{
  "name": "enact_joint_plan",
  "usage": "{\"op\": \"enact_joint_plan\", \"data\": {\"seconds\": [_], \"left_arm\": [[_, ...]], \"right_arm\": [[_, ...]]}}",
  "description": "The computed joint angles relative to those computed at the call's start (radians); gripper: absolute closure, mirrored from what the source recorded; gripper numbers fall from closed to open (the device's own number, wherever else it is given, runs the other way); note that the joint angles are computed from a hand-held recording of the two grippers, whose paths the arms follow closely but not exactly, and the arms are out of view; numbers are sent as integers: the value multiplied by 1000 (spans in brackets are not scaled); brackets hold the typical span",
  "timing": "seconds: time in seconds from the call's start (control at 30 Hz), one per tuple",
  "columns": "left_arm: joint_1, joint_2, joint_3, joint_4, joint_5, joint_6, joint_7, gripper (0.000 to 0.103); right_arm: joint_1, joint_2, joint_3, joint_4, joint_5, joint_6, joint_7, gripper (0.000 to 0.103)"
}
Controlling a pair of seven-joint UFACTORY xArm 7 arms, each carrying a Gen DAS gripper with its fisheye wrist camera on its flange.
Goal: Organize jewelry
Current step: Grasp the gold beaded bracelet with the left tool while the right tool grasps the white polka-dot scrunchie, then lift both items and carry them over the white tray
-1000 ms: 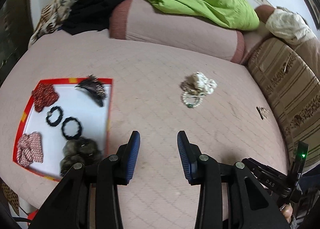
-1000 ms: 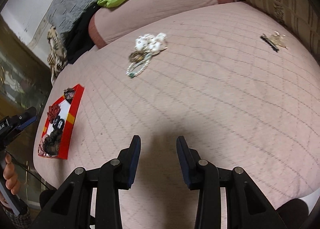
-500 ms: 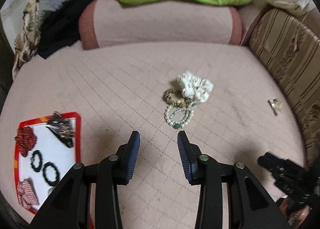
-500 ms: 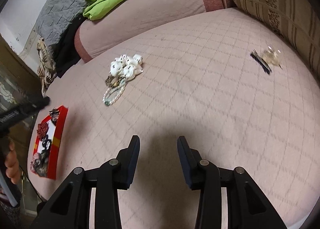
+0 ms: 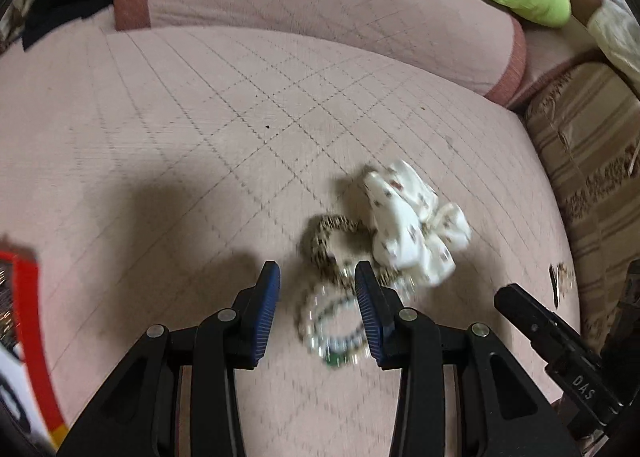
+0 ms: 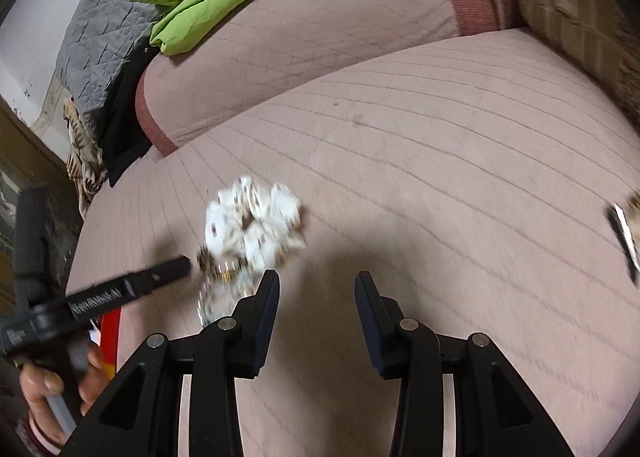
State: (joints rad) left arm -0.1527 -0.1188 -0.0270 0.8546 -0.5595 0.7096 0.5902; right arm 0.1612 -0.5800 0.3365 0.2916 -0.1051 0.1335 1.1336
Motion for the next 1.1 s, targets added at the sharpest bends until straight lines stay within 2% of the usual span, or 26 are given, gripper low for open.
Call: {"op": "enact_joint_plan", "data": {"seconds": [0.1,0.23,0.27,0.3,0.37,0.4,0.43,0.53,0.6,0.73,0.97,1.1], "left_arm": [[5,81,4,61,-55,42,31,66],[33,121,-6,97,-137,94,93,66],[39,126,-8,104,-150,108,99,70],[44,133,-11,112,-156,119,98,82],[53,158,-16,139,-155,170,84,97],[55,155,-21,133,-151,171,78,97],[53,144,-27,120,-143,149,79,97],[51,106,-28,88,-139,128,86,97],[54,63,-17,67,-150,138,87,97],[56,-50,16,12,-156,173,106,97],[47,-289,89,-98,-103,248,105,97],[56,-442,130,-171,-53,291,101,97]], "right_arm": [[-25,121,-23,50,-8,-90,-35,60],[-43,253,-30,113,-1,-150,-75,60],[-52,281,-24,128,-1,-156,-81,60],[-65,309,-14,143,-3,-163,-82,60],[-52,347,-29,157,9,-181,-92,72],[-11,364,-67,162,28,-196,-109,88],[31,370,-103,164,49,-198,-129,89],[27,327,-81,135,79,-195,-121,91],[59,270,-99,90,113,-199,-112,91],[59,124,-64,7,150,-147,-63,92],[131,-172,-4,-114,167,-3,76,92],[198,-323,55,-138,148,126,177,92]]}}
